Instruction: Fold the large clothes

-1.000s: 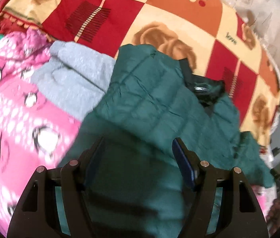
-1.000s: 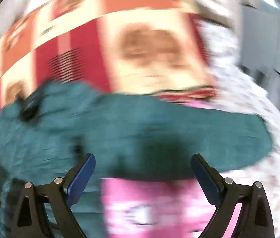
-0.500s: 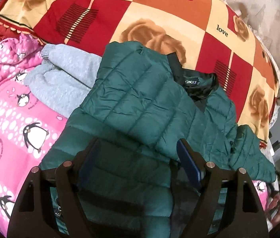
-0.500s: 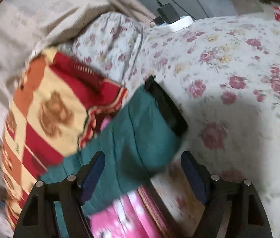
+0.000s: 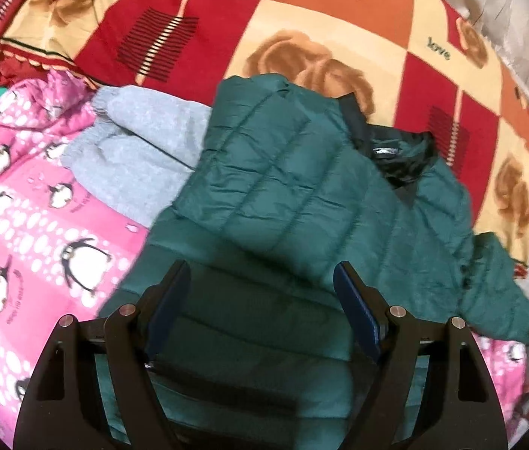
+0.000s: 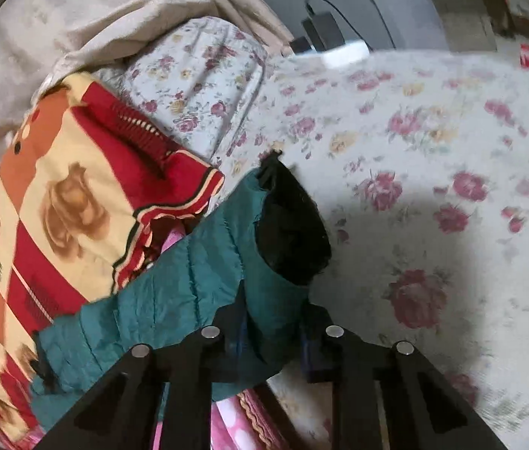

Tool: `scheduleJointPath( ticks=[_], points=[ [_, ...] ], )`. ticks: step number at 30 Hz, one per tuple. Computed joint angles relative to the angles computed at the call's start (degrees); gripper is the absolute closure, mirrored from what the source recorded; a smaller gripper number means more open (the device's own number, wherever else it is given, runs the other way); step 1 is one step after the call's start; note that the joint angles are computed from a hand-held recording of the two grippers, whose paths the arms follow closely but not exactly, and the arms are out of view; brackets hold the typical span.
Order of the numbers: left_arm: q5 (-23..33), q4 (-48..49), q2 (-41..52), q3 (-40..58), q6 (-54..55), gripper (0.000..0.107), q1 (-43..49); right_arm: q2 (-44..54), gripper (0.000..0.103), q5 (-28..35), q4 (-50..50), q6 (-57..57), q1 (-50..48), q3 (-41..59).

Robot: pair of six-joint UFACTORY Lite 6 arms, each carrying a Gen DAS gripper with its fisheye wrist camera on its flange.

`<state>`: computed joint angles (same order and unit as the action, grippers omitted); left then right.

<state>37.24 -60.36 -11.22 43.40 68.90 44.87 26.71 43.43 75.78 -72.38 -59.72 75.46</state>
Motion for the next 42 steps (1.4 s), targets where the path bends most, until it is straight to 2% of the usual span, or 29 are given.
scheduleJointPath(
  ticks=[4,8,12,15,19,23,25,31,33,35,37,39,41,42],
  points=[
    [-4.86,3.92,1.52,0.63,-3.80,0.028,-1.19,-9.87,0.087,-2.30,1.49,-3.58,1.51,-6.47],
    [-10.46,9.92,1.07,0.05,-7.89,0.028,-2.94,-23.28,0.087,-0.21,0.20,-4.34,5.51,-13.64],
    [-13.54,15.20,1.97,0.03,-9.76,0.028,-3.40,-37.61,0.087,-0.28,-3.41,0.70,15.29,-20.89],
    [-15.57,16.51,3.04,0.36,-8.11,0.028,-2.12,-44.69,0.087,-5.07,-6.69,8.05,27.22,-23.72],
    [-15.45,15.17,8.10,3.59,-3.66,0.028,0.72,-46.59,0.087,-18.60,-21.00,29.20,50.58,-21.99],
    [-12.14,13.63,13.37,7.99,0.45,0.028,3.06,-39.24,0.087,-30.38,-39.66,53.18,71.15,-17.35],
    [-11.57,13.02,14.96,9.35,2.00,0.028,3.63,-34.16,0.087,-33.13,-50.23,65.17,77.71,-13.85],
    [-10.64,13.10,21.07,14.51,2.64,0.028,6.04,-12.02,0.087,-33.34,-84.31,101.15,93.97,7.17],
    [-10.47,13.96,22.83,16.05,1.86,0.028,6.60,-4.07,0.087,-33.37,-92.05,109.11,98.35,14.78],
    [-10.85,13.84,23.97,16.84,2.15,0.028,7.04,2.49,0.087,-33.92,-90.58,107.48,100.84,20.69],
    [-11.28,14.32,25.52,17.83,1.91,0.028,7.05,8.41,0.087,-34.00,-80.66,97.06,102.65,25.55],
    [-11.30,15.56,27.20,18.95,0.56,0.028,6.81,14.80,0.087,-31.52,-73.68,89.49,104.14,31.15],
    [-11.85,16.18,27.79,19.23,-0.58,0.028,6.32,19.29,0.085,-28.33,-76.30,90.60,104.70,34.64],
    [-12.00,16.55,27.75,19.23,-1.11,0.028,6.08,21.40,0.078,-26.85,-76.41,91.34,104.77,36.52]
  ],
)
